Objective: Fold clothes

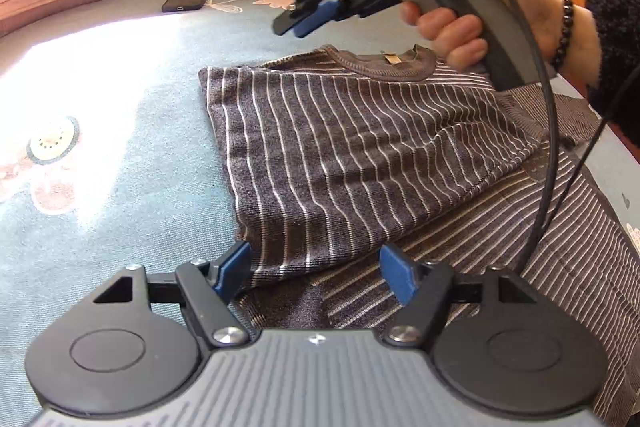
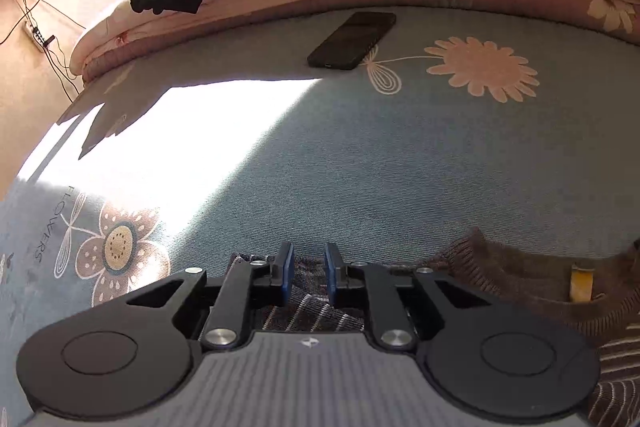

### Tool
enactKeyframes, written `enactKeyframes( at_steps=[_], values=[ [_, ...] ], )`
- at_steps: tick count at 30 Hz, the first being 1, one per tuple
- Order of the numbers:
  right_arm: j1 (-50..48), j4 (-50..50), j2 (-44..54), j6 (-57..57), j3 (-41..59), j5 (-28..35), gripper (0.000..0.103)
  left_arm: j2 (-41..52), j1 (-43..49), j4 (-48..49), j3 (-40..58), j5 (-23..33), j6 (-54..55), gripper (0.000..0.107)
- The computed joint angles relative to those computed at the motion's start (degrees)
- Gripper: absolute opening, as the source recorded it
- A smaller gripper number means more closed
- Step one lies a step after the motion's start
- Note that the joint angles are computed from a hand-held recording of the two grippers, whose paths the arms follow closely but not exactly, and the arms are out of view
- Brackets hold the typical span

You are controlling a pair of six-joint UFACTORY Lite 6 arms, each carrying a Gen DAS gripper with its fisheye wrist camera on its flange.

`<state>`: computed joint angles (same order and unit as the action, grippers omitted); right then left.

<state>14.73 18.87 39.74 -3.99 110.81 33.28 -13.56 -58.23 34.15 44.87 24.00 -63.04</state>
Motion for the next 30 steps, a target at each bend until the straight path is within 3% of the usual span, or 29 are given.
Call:
enactKeyframes(
  at_steps=[4, 7, 12, 14, 17, 22, 23, 24, 30],
  values=[
    [-6.78, 0.19, -17.58, -2.81, -18.40, 1.32, 0.031, -3.26, 1.26, -5.79, 2.24, 2.77, 9.69, 0.071],
    [-14.03, -2.53, -28.92, -2.61, -31.69, 2.46, 0.034, -2.45, 3.51, -8.03, 4.23, -0.56, 12.95, 0.071],
    [-25.87, -4.49, -40.13, -4.31, -48.95, 1.52, 0.034, 10.07, 5.26, -3.72, 10.27, -12.13, 7.79, 0.071],
    [-29.57, -3.99, -42.99, -4.82, -53.97, 0.73, 0.034, 16.28, 4.52, 3.20, 14.50, -13.25, 0.05, 0.070],
    [-37.22, 3.58, -48.09, -10.94, -61.09, 0.48, 0.034, 23.08, 3.18, 3.25, 21.57, -11.06, 0.50, 0.070],
    [-45.52, 4.85, -52.76, -12.84, -66.37, -3.64, 0.034, 31.09, 1.53, -6.38, 31.11, -7.40, 13.21, 0.070],
    [-47.36, 5.54, -52.37, -13.59, -66.17, -4.27, 0.040, 32.79, 1.01, -7.92, 32.96, -6.27, 15.36, 0.070],
    [-49.03, 6.86, -51.44, -14.77, -65.68, -4.76, 0.044, 33.78, 0.37, -7.33, 33.93, -5.67, 15.11, 0.069],
    [-53.06, 14.06, -45.65, -23.76, -61.74, -7.88, 0.045, 37.46, -4.78, -1.30, 39.09, -5.38, 13.99, 0.065]
  ],
)
